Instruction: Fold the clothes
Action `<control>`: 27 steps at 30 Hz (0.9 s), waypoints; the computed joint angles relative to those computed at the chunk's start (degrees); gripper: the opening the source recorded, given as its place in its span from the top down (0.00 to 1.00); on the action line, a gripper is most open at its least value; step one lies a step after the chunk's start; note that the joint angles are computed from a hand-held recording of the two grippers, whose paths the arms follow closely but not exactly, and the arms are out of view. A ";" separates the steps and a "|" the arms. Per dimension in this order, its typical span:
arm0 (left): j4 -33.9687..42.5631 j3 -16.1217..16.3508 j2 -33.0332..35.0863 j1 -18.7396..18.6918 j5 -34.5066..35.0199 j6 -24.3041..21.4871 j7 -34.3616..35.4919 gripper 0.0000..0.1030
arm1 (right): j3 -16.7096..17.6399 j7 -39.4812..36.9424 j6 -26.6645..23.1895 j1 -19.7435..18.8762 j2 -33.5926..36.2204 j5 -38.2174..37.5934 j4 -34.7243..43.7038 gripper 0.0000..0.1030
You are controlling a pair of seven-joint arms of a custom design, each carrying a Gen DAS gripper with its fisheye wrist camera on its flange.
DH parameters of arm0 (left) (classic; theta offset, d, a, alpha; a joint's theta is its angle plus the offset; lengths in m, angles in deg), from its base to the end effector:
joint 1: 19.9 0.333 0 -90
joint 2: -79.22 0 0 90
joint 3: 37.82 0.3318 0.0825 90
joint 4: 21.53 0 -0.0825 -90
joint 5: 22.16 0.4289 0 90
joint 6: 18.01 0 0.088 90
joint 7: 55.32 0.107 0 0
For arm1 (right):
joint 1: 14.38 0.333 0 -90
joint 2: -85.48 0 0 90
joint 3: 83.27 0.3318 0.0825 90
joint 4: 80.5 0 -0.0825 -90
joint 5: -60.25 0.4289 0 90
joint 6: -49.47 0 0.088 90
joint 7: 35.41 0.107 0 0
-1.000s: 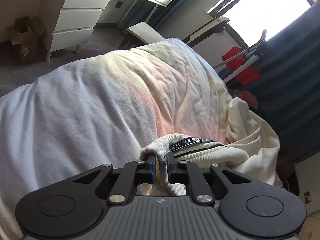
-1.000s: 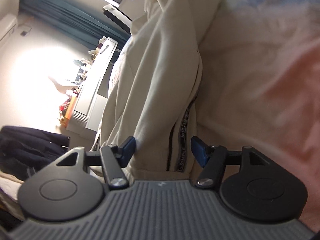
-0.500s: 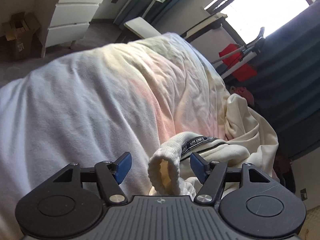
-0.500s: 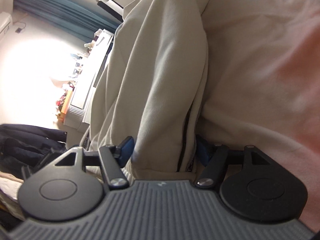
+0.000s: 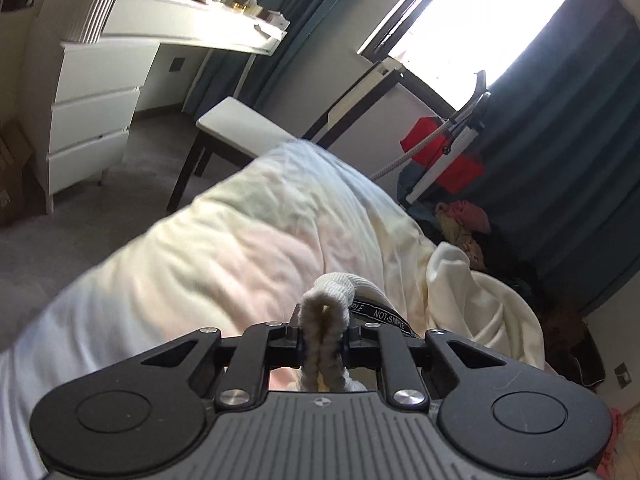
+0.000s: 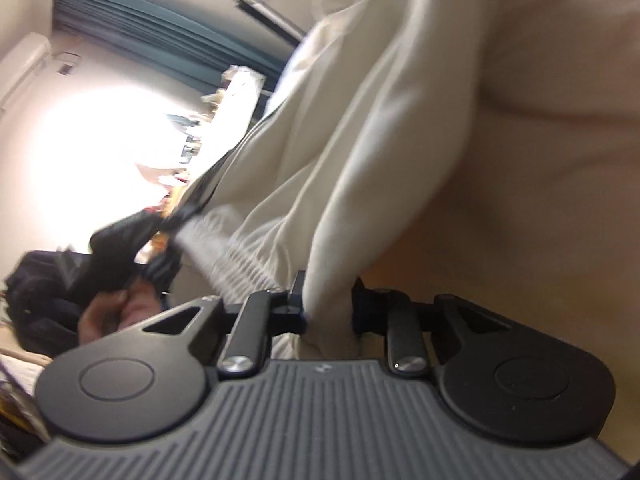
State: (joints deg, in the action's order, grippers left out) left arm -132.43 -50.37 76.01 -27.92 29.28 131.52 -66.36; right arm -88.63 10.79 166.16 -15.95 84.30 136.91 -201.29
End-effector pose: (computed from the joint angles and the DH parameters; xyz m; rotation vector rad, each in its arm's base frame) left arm 0.5850 -0.2407 0.5873 -2.2235 0.9331 -1.0953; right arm 0.5953 -0.0176 0.4524 -1.3734 1.4748 0.4893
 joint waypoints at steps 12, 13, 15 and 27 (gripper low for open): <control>31.64 8.63 25.08 2.54 -8.69 -15.93 29.26 0.83 | 10.95 6.88 4.93 9.59 19.93 2.84 21.16 0.81; 32.80 8.93 26.88 2.82 -10.58 -15.77 31.33 0.83 | 11.61 7.69 4.75 9.57 22.05 0.92 23.30 0.81; 35.65 9.36 30.76 3.44 -14.39 -15.88 35.64 0.81 | 13.02 8.46 2.79 7.73 24.54 1.19 25.11 0.82; 24.06 12.54 19.56 -3.31 -9.98 -14.45 31.28 0.32 | 12.74 10.03 -2.01 3.89 17.47 -7.51 22.02 0.38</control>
State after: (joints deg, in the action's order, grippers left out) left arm -108.37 -37.82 95.57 -31.23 19.30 117.07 -35.07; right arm -75.88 20.82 164.15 -12.06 101.76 129.40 -179.26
